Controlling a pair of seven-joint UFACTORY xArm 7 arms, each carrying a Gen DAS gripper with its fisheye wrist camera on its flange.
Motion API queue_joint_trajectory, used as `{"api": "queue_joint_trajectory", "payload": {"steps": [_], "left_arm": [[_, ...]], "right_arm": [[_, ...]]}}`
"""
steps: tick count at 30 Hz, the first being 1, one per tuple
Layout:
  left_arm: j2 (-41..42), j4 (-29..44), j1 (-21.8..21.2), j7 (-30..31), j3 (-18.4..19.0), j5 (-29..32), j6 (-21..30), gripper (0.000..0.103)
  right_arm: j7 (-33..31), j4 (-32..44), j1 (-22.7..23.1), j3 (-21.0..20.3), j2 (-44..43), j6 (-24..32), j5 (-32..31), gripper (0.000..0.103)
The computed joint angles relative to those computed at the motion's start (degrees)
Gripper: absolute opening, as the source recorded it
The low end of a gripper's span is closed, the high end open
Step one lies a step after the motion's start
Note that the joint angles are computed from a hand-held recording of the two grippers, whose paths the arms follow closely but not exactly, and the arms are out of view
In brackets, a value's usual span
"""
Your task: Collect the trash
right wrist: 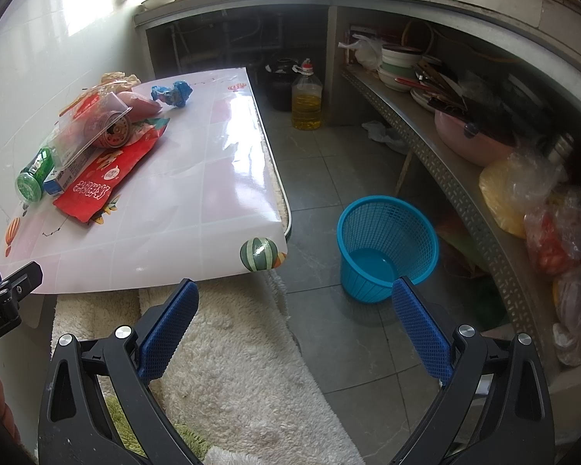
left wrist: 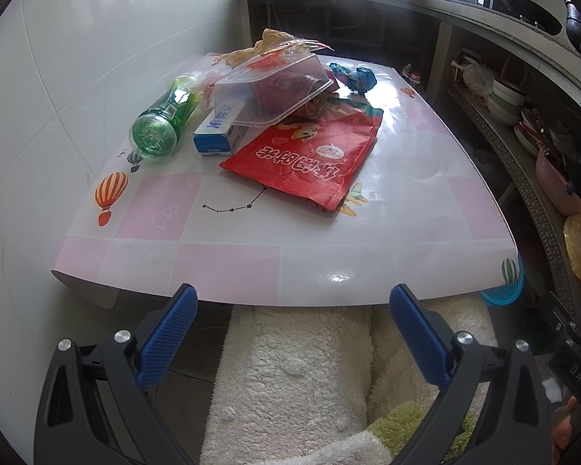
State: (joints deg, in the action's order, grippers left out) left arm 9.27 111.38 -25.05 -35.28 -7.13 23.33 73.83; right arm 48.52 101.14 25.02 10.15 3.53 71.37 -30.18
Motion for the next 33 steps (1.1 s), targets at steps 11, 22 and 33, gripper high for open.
{"api": "queue_joint_trajectory", "payload": {"steps": [11, 22, 33], "left_arm": [[0.0, 0.1, 0.0, 0.1, 0.0, -0.1, 0.0, 0.097], [0.0, 0.0, 0.1, 0.2, 0.0, -0.1, 0.0, 0.097], [-0.9, -1.6, 0.7, 0.3, -0.1, -0.4, -0.6, 0.097]], "right_arm": [[0.1, 0.1, 0.1, 0.0, 0.0, 0.1, 0.0, 0.095], [0.3, 0.0, 0.1, 0.0, 0.0, 0.0, -0.1, 0.095], [0.2, -0.9, -0.3, 0.2, -0.6, -0.4, -0.1, 0.095]]}}
